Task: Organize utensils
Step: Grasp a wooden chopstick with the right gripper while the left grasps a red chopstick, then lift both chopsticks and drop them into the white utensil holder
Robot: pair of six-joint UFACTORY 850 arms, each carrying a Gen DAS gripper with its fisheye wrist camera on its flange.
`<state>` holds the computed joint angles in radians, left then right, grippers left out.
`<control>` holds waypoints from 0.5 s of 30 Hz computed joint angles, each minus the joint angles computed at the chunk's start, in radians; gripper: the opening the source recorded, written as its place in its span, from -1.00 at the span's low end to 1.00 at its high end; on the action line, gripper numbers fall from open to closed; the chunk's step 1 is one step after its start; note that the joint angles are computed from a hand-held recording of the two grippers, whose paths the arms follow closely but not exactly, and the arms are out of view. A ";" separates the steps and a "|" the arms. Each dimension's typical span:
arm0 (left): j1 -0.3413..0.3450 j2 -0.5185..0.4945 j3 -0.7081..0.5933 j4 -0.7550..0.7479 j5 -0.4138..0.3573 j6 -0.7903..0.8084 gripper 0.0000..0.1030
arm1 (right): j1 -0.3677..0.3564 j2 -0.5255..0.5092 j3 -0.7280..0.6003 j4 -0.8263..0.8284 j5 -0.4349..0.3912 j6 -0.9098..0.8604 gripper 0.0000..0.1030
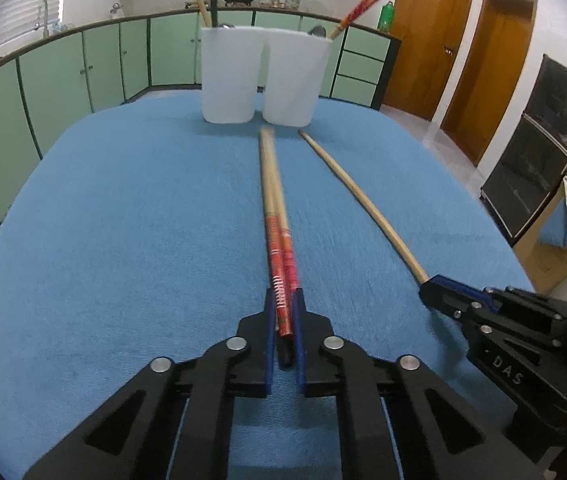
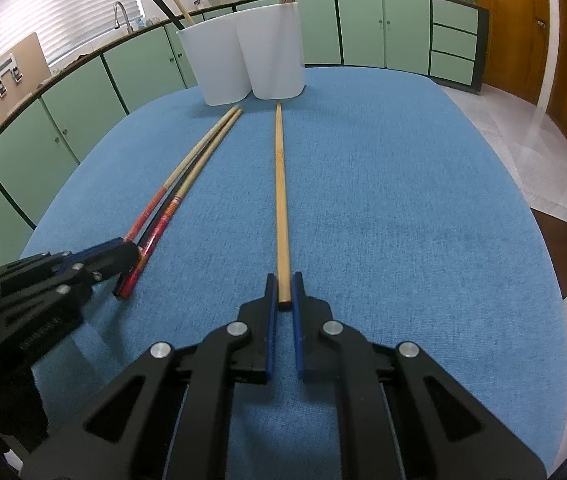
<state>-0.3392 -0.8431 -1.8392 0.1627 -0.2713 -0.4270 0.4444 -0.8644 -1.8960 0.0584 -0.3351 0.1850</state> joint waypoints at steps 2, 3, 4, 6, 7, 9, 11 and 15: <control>0.005 0.016 0.019 -0.011 0.018 0.010 -0.88 | -0.001 0.003 0.004 0.004 0.004 -0.004 -0.88; 0.007 0.023 0.028 0.008 0.024 -0.010 -0.88 | -0.001 0.004 0.006 0.006 0.005 -0.007 -0.88; 0.011 0.030 0.038 0.021 0.029 -0.027 -0.88 | -0.001 0.004 0.006 0.006 0.005 -0.007 -0.88; 0.016 0.037 0.052 0.058 0.035 -0.071 -0.88 | -0.001 0.004 0.007 0.003 0.005 -0.005 -0.88; 0.018 0.040 0.058 0.089 0.036 -0.105 -0.88 | -0.001 0.003 0.006 0.005 0.005 -0.006 -0.88; 0.025 0.047 0.072 0.174 0.031 -0.203 -0.88 | -0.001 0.003 0.005 0.005 0.005 -0.006 -0.88; 0.035 0.045 0.076 0.179 0.020 -0.222 -0.88 | 0.000 0.003 0.005 -0.003 0.003 0.000 -0.88; 0.052 0.023 0.057 0.073 -0.009 -0.139 -0.87 | 0.003 0.002 0.003 -0.040 -0.002 0.027 -0.87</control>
<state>-0.2872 -0.8197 -1.7820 0.2353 -0.2806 -0.5665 0.4474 -0.8621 -1.8930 0.0185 -0.3367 0.2121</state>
